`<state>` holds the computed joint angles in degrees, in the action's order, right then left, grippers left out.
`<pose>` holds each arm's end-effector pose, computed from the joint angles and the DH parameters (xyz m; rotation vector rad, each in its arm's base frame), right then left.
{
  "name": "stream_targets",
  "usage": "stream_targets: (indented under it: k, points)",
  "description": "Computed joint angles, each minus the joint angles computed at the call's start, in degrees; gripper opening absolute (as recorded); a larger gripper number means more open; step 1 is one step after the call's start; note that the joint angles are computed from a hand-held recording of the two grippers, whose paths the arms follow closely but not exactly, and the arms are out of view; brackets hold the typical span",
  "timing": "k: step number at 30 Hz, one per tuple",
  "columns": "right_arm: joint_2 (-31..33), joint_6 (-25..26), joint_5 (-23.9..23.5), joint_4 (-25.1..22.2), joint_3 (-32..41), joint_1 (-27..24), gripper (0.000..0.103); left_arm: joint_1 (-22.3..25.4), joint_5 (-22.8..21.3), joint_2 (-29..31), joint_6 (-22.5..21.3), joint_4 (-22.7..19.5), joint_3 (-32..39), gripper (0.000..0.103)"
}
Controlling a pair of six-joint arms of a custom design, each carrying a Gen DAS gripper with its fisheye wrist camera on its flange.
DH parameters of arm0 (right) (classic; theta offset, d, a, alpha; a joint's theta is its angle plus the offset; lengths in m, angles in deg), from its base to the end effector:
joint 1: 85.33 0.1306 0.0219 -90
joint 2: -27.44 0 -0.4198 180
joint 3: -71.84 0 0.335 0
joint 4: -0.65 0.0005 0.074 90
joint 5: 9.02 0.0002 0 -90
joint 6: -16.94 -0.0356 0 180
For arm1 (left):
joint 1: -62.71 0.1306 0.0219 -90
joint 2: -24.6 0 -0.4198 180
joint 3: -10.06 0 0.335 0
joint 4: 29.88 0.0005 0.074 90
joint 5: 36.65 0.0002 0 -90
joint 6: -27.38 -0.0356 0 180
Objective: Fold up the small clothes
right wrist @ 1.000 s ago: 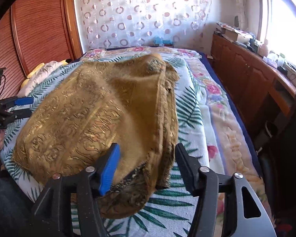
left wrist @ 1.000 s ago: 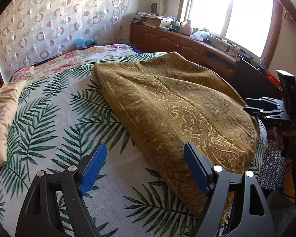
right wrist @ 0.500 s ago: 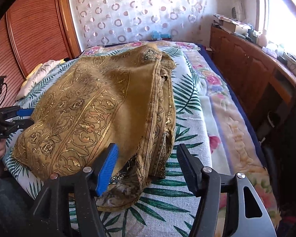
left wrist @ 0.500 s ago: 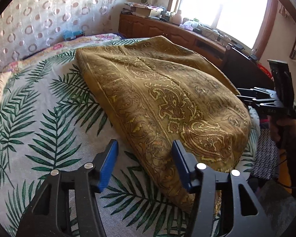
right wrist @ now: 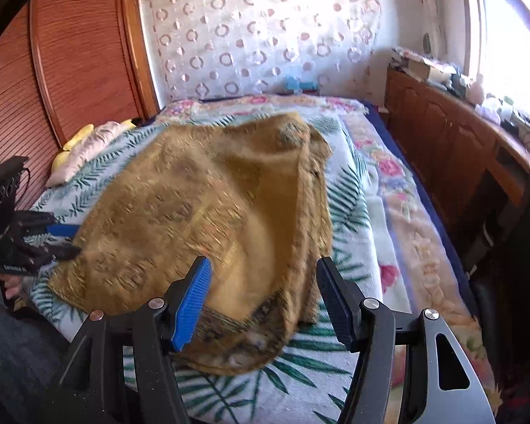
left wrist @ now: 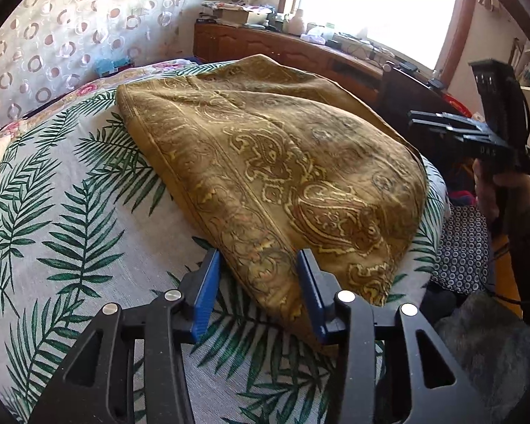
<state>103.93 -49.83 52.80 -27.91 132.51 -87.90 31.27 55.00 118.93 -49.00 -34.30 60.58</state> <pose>0.3217 0.0019 0.3736 -0.6356 2.1656 0.3384 0.3133 -0.1934 0.2354 0.3928 2.4188 -0.3909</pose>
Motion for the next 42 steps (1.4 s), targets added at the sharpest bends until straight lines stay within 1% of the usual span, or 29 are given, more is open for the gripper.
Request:
stream_targets:
  k: [1, 2, 3, 4, 5, 6, 9, 12, 14, 16, 19, 21, 26, 31, 36, 38, 40, 41, 42]
  points:
    - [-0.24, 0.05, -0.15, 0.39, -0.34, 0.27, 0.064, 0.16, 0.84, -0.10, -0.03, -0.10, -0.04, 0.038]
    - [-0.40, 0.20, -0.35, 0.35, -0.39, 0.65, 0.064, 0.40, 1.80, -0.31, -0.13, -0.24, -0.15, 0.032]
    - [-0.47, 0.22, -0.21, 0.51, -0.57, 1.30, 0.064, 0.55, 3.16, -0.33, -0.06, -0.24, -0.22, 0.020]
    - [-0.50, 0.33, -0.14, 0.47, -0.66, 1.80, 0.064, 0.84, 4.23, -0.39, 0.06, 0.00, -0.23, 0.014]
    - [-0.49, 0.71, -0.31, 0.22, -0.71, 2.06, 0.064, 0.78, 4.14, -0.60, 0.16, 0.14, -0.22, 0.008]
    - [-0.46, 0.99, -0.42, 0.08, -0.80, 2.46, 0.064, 0.85, 4.32, -0.92, 0.15, 0.34, -0.19, 0.005]
    - [-0.69, 1.66, -1.34, -0.03, -1.14, 3.42, 0.064, 1.60, 5.36, -2.51, 0.90, 1.69, 0.26, 0.004]
    - [-1.30, 2.72, -1.89, -0.49, -1.44, 4.52, 0.064, 1.78, 4.58, -3.71, 0.80, 1.68, 2.27, 0.004]
    - [-1.55, 2.65, -1.61, -0.27, -1.64, 5.93, 0.064, 2.17, 4.81, -3.94, 0.50, 1.79, 3.93, 0.004]
    - [-1.85, 2.75, -1.87, -0.44, -1.66, 6.61, 0.064, 2.92, 4.86, -3.53, 0.49, 1.38, 5.91, 0.004]
    - [-2.60, 2.66, -2.62, -0.52, -1.76, 7.33, 0.064, 4.81, 6.86, -1.66, 1.06, 0.42, 8.92, 0.004]
    - [-3.04, 2.99, -3.03, -0.53, -2.12, 7.94, 0.064, 5.44, 7.07, -0.38, 1.52, 0.53, 10.27, 0.003]
    - [-2.60, 2.95, -1.18, 0.05, -3.05, 10.49, 0.064, 6.23, 6.81, 1.70, 2.60, 1.69, 11.94, 0.003]
    - [-1.35, 3.89, 0.79, -0.37, -3.47, 10.56, 0.064, 6.67, 6.11, 2.30, 3.49, 2.40, 12.04, 0.003]
    - [0.60, 4.25, 4.83, -0.29, -3.05, 10.93, 0.064, 7.19, 5.71, 2.08, 3.86, 3.30, 11.47, 0.003]
    - [1.43, 4.24, 4.29, -0.86, -2.26, 10.29, 0.063, 7.56, 4.78, 1.56, 4.22, 3.77, 10.99, 0.003]
    - [1.51, 5.18, 2.05, -2.20, -1.59, 9.54, 0.029, 8.08, 5.12, 1.15, 4.19, 3.79, 10.77, 0.003]
    - [1.53, 5.77, 0.99, -2.90, -1.27, 9.23, 0.007, 8.20, 4.86, 0.99, 3.76, 3.52, 10.76, 0.003]
    - [1.14, 5.77, 1.46, -2.16, -1.36, 9.50, 0.007, 8.29, 4.22, 0.77, 3.30, 3.27, 10.74, 0.003]
